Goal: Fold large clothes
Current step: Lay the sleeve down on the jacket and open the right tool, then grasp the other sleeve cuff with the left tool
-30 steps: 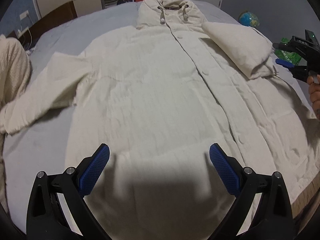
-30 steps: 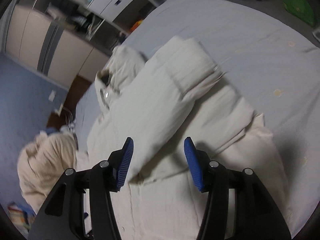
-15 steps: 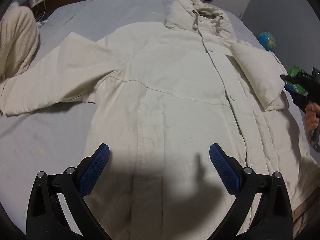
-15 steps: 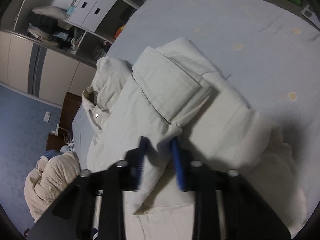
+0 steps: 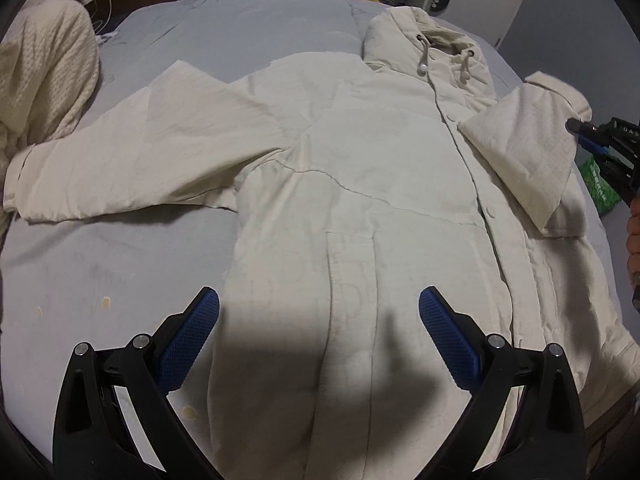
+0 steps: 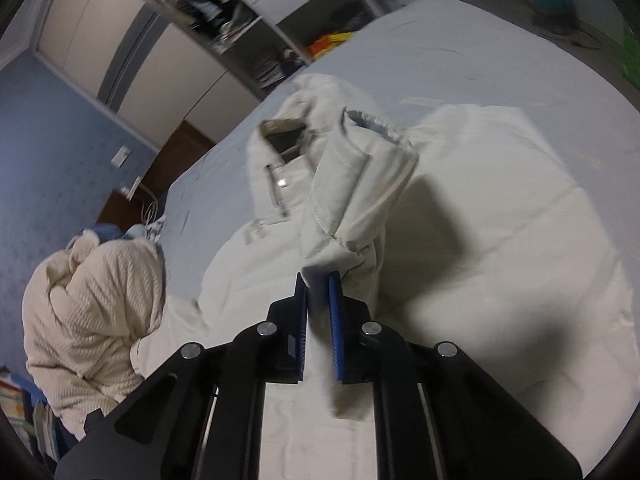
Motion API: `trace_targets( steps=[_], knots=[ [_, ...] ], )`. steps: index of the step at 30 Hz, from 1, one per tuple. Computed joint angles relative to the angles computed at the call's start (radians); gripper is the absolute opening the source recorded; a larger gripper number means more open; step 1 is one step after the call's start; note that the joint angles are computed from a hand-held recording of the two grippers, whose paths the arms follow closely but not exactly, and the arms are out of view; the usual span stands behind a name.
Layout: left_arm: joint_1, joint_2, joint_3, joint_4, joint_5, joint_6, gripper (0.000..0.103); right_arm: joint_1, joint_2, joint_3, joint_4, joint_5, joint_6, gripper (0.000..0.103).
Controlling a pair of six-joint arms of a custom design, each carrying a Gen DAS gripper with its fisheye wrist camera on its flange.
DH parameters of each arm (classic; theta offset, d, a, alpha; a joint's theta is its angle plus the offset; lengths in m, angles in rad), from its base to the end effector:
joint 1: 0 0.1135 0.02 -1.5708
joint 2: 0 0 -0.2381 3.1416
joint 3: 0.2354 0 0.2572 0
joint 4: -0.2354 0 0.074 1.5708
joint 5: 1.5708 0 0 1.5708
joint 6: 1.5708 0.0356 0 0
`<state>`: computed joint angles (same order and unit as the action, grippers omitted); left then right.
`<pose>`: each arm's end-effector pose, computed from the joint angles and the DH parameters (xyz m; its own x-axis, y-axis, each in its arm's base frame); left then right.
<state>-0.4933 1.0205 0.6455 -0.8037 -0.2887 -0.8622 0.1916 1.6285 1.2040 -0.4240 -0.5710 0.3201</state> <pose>0.1735 -0.0818 0.1807 -0.8016 -0.3954 -0.4484 -0.3849 0.9152 -0.1189 0.3449 0.0865 0.2249 -0.8599 0.1029 -0.4999 -0.2533 0.7644 0.5929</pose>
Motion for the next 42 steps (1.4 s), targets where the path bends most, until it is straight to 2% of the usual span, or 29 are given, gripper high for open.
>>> trace_targets(
  steps=[10,19,24,27,28,30,31,32,35,42],
  knots=[
    [0.043,-0.064,-0.005,-0.036,-0.010,-0.002,0.096,0.239,0.007,0.052,-0.040,0.117,-0.070,0.008],
    [0.142,-0.127,-0.030,-0.045,0.023,0.006,0.096,0.441,0.096,0.071,-0.065,0.301,-0.162,0.008],
    [0.173,-0.137,-0.045,-0.036,0.043,0.007,0.096,0.550,0.187,0.119,-0.139,0.449,-0.268,0.010],
    [0.178,-0.135,-0.049,-0.031,0.045,0.009,0.096,0.569,0.182,0.078,-0.131,0.464,-0.301,0.011],
    [0.178,-0.137,-0.051,-0.032,0.045,0.009,0.096,0.569,0.162,0.039,-0.113,0.458,-0.313,0.014],
    [0.180,-0.136,-0.052,-0.029,0.048,0.011,0.096,0.561,0.132,-0.014,-0.093,0.430,-0.341,0.034],
    [0.181,-0.134,-0.052,-0.027,0.053,0.011,0.096,0.557,0.117,-0.037,-0.079,0.411,-0.354,0.053],
    [0.183,-0.129,-0.052,-0.021,0.056,0.014,0.096,0.556,0.088,-0.075,-0.051,0.409,-0.370,0.059],
    [0.173,-0.112,-0.047,-0.017,0.049,0.014,0.096,0.560,0.029,-0.130,-0.019,0.401,-0.397,0.060],
    [0.156,-0.084,-0.047,0.000,0.055,0.006,0.096,0.477,-0.084,-0.212,-0.022,0.315,-0.364,0.062]
  ],
)
